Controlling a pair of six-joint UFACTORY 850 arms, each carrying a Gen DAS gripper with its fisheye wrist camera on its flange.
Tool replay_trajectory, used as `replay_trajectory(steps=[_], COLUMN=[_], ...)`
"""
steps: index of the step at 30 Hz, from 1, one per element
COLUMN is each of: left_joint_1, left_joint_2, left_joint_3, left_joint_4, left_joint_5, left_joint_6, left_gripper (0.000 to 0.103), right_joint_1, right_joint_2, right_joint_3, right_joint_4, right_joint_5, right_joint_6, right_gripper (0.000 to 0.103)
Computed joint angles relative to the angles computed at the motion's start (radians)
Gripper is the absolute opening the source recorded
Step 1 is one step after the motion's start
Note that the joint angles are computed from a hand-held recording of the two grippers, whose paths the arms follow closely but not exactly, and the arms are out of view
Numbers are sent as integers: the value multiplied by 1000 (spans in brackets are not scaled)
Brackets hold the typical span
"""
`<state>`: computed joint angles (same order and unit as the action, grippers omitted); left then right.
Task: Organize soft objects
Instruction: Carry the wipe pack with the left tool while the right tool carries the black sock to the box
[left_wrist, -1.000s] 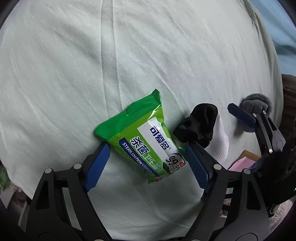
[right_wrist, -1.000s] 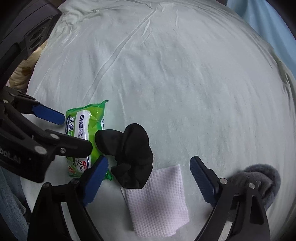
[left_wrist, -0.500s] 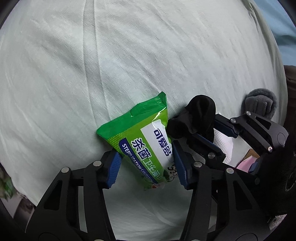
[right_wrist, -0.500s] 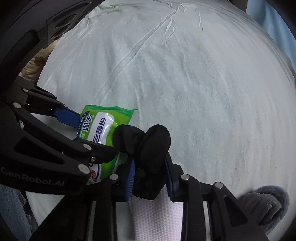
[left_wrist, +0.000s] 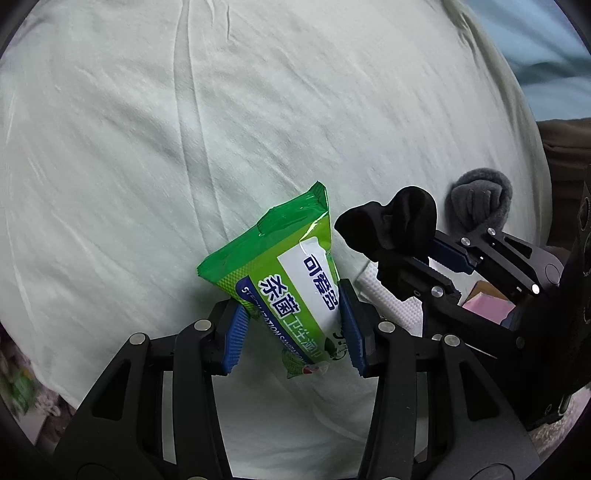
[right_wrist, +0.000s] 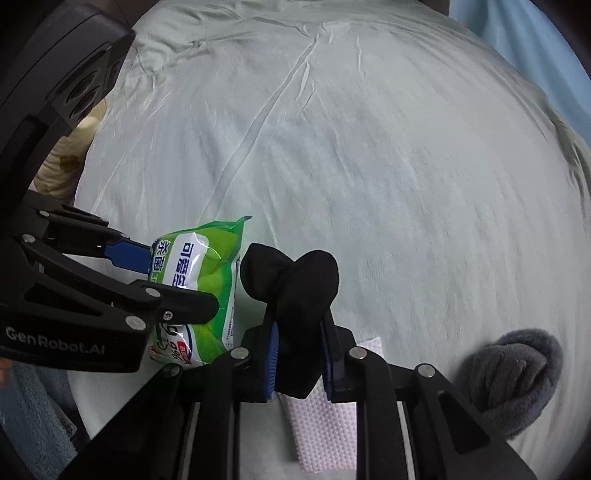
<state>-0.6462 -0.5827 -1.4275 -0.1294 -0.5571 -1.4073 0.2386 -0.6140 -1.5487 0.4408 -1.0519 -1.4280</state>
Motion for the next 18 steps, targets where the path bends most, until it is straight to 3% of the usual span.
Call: replay_trajectory(steps=[9,18], left_joint_1=[-51,-80], left_joint_2=[85,117], left_joint_3=[-35,-192], left_joint_4=[230,356], left_joint_5=[-70,-178], left_joint_6=[-90,26], left_gripper=[42,42], right_joint_1=[-52,-175], right_joint_2=[149,318], right_joint_3=[72,97], right_joint_4=[82,196], right_joint_5=[16,24], right_joint_6=[127,364], right_gripper=[18,18])
